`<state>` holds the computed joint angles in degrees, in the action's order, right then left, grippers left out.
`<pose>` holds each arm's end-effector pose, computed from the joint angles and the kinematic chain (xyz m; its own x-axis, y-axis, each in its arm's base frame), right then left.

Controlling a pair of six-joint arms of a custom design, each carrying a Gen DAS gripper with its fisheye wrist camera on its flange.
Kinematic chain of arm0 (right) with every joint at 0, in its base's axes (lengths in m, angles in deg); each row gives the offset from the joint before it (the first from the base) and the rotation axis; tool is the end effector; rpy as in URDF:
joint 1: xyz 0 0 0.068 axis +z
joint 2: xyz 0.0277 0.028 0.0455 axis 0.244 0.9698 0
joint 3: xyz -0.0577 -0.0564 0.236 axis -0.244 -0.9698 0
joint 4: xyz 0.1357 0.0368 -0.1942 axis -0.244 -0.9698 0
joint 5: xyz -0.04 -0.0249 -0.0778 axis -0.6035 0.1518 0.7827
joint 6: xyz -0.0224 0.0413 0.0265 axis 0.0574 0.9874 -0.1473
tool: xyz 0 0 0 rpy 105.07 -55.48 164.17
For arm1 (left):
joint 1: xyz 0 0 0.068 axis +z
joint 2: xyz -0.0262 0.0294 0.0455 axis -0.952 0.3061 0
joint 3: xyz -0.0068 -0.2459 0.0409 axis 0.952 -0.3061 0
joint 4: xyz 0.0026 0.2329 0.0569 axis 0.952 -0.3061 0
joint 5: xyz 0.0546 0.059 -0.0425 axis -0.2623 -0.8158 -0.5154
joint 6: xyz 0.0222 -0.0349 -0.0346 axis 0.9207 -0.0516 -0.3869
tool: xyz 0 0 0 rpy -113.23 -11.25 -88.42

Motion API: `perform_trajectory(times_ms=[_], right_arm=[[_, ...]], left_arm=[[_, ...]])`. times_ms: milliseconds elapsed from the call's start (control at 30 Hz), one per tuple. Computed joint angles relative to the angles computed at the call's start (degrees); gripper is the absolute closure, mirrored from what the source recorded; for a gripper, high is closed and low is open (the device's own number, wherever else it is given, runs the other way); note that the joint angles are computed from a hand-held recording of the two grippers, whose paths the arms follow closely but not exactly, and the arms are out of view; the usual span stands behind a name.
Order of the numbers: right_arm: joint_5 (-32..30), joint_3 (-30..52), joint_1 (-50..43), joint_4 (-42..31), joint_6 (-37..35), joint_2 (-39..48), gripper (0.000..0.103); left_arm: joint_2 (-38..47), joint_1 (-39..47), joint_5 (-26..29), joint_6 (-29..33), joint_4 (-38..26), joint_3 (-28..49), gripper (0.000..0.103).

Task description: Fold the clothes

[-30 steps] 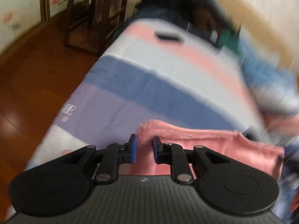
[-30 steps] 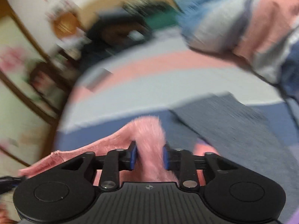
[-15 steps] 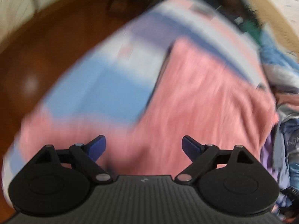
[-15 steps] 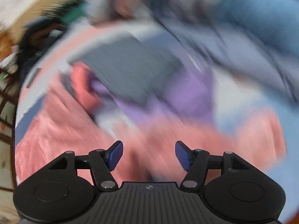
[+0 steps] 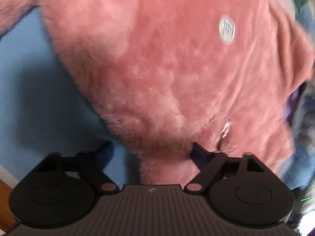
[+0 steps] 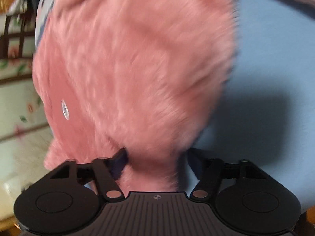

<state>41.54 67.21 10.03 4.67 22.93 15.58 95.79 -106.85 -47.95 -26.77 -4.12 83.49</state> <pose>0.2805 0.0003 0.2249 -0.8804 0.4372 0.1839 0.4616 0.7007 0.5441 0.2754 -0.2019 0.2477 -0.8100 -0.5615 0.1689 -0.5842 0.7478 -0.3155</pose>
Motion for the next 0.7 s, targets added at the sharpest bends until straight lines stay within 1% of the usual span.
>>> perform_trajectory(times_ms=[33,67,133,200,267,300,333,367,400,433,467,500,533,567,600,633,667,700], right_arm=[[1.54,0.4,1.34,-0.42,-1.25,-0.94,0.088],[3.11,0.85,2.7,-0.83,-2.49,-1.83,0.088],[5.59,1.87,4.83,-1.53,-4.28,-2.86,0.089],[5.46,1.05,4.49,-2.97,-5.94,-4.52,0.089],[5.16,0.06,3.82,-5.06,-8.12,-6.68,0.09],[5.15,0.11,3.75,-6.32,-8.83,-7.78,0.09],[5.13,0.3,3.78,-7.55,-9.38,-8.84,0.09],[4.96,0.46,3.46,-9.0,-10.27,-9.88,0.09],[4.74,0.66,3.03,-10.53,-11.28,-10.9,0.09],[4.53,0.91,2.57,-12.1,-12.31,-11.88,0.091],[5.52,-0.55,2.17,-12.76,-13.58,-12.12,0.093],[6.91,-2.53,1.79,-13.0,-14.83,-12.14,0.098],[8.99,-4.61,1.5,-13.08,-15.32,-10.65,0.103],[9.43,-6.2,0.03,-12.82,-15.47,-10.69,0.103],[9.37,-7.6,-1.84,-12.54,-15.67,-11.24,0.103],[9.33,-8.91,-3.77,-12.28,-15.93,-11.71,0.1],[8.52,-8.57,-6.53,-11.89,-16.62,-13.17,0.095],[7.31,-7.62,-9.53,-11.42,-17.39,-14.66,0.091]], left_arm=[[1.37,-0.97,-1.59,0.04,-2.61,2.81,0.039],[2.24,-1.8,-2.86,-0.26,-4.56,4.9,0.057],[0.06,-2.12,-2.49,-3.49,-3.85,3.29,0.076],[-0.26,-2.8,-2.52,-5.14,-6.38,4.15,0.08],[1.13,-4.68,-3.61,-4.67,-12.3,8.24,0.081],[1.46,-5.8,-3.3,-4.53,-14.99,9.66,0.081],[1.84,-6.94,-2.96,-4.41,-17.67,11.12,0.086],[2.41,-8.11,-2.51,-4.18,-20.6,12.66,0.099],[3.27,-9.34,-1.75,-3.53,-24.04,13.66,0.103],[3.11,-10.46,-1.34,-3.12,-25.43,12.06,0.103],[2.51,-11.46,-0.76,-3.15,-26.06,9.67,0.103],[-0.07,-11.72,0.38,-5.13,-23.88,4.49,0.103],[-3.85,-11.58,1.15,-8.41,-20.56,-0.67,0.103],[-7.25,-11.48,0.45,-11.31,-18.15,-3.46,0.103],[-9.41,-11.58,-1.92,-12.37,-17.46,-3.37,0.102],[-9.83,-11.67,-5.32,-10.88,-18.39,-0.4,0.101],[-9.83,-11.67,-8.44,-9.08,-19.36,2.8,0.093],[-8.68,-11.35,-10.68,-6.62,-20.7,6.59,0.089]])
